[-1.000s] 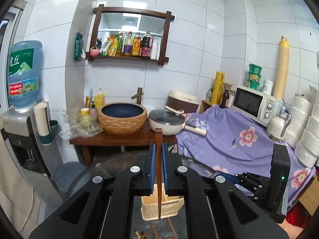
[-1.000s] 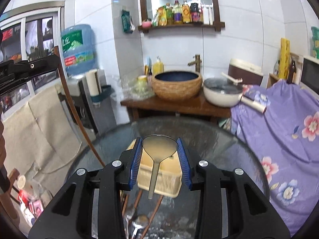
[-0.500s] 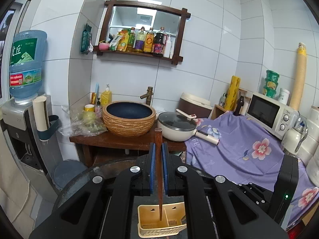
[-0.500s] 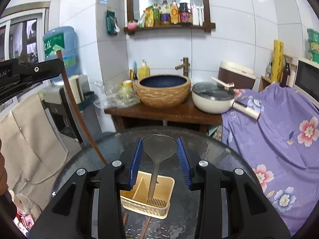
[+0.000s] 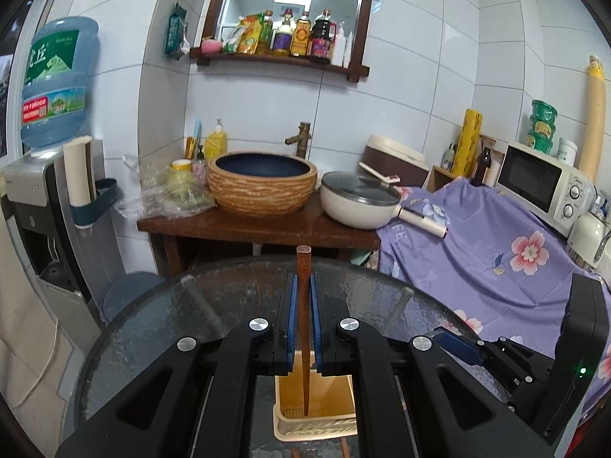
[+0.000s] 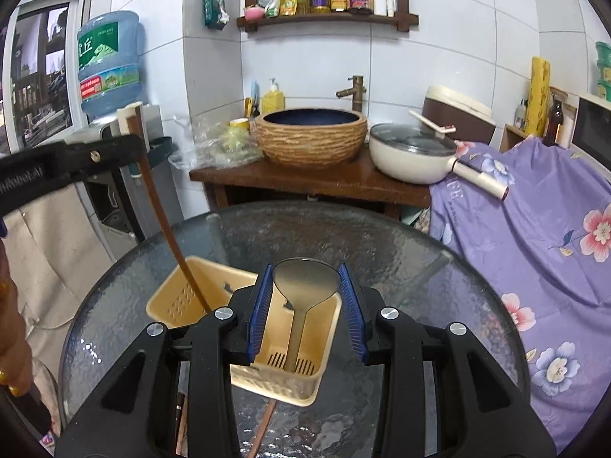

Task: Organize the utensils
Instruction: 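Open the left gripper releasing the chopstick while the right releases the spoon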

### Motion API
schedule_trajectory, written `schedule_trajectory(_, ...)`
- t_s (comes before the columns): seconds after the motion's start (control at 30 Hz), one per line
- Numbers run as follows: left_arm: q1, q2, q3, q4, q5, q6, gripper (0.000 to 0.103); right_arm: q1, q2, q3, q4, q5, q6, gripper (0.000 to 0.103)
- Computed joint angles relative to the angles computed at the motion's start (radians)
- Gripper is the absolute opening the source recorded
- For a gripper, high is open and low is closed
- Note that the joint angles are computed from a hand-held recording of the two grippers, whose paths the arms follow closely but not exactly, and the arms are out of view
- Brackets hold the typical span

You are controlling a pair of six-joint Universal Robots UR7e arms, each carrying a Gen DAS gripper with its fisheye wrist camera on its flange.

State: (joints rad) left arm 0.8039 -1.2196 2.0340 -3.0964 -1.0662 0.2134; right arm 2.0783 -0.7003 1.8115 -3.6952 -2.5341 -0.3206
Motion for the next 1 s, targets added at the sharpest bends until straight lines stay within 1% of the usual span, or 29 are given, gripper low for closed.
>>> schedule_trajectory(0.3,0.024,0.021,0.021,-0.006,-0.002,-0.004,0.007,-0.013,0.037,-0.004,-0.026,-0.013,-0.036,0.037)
schedule_trajectory(0.4,0.021,0.029,0.030,-0.039,0.008,0.018,0.006,-0.016,0.038,-0.003,-0.038,-0.012,-0.041,0.037)
schedule_trajectory(0.63,0.022,0.025,0.022,-0.012,0.005,-0.001,0.007,-0.018,0.040,-0.003,-0.050,-0.016,-0.051,0.038)
schedule_trajectory(0.7,0.021,0.026,0.019,-0.014,0.010,0.001,0.013,-0.019,0.042,-0.004,-0.053,-0.020,-0.053,0.039)
schedule_trajectory(0.77,0.017,0.026,0.021,-0.020,0.017,0.013,0.029,-0.019,0.043,-0.004,-0.051,-0.022,-0.055,0.047)
schedule_trajectory(0.8,0.017,0.024,0.024,-0.027,0.011,0.016,0.032,-0.018,0.046,-0.006,-0.063,-0.024,-0.064,0.053)
schedule_trajectory(0.87,0.014,0.020,0.029,-0.041,0.009,0.023,0.038,-0.013,0.053,-0.010,-0.092,-0.029,-0.085,0.054)
schedule_trajectory(0.9,0.010,0.018,0.031,-0.048,0.013,0.029,0.039,-0.012,0.052,-0.008,-0.091,-0.030,-0.082,0.054)
schedule_trajectory(0.97,0.008,0.012,0.033,-0.052,0.012,0.037,0.047,-0.012,0.046,0.000,-0.088,-0.028,-0.071,0.054)
schedule_trajectory(1.0,0.007,0.005,0.038,-0.058,0.010,0.041,0.048,-0.010,0.045,0.004,-0.092,-0.031,-0.070,0.055)
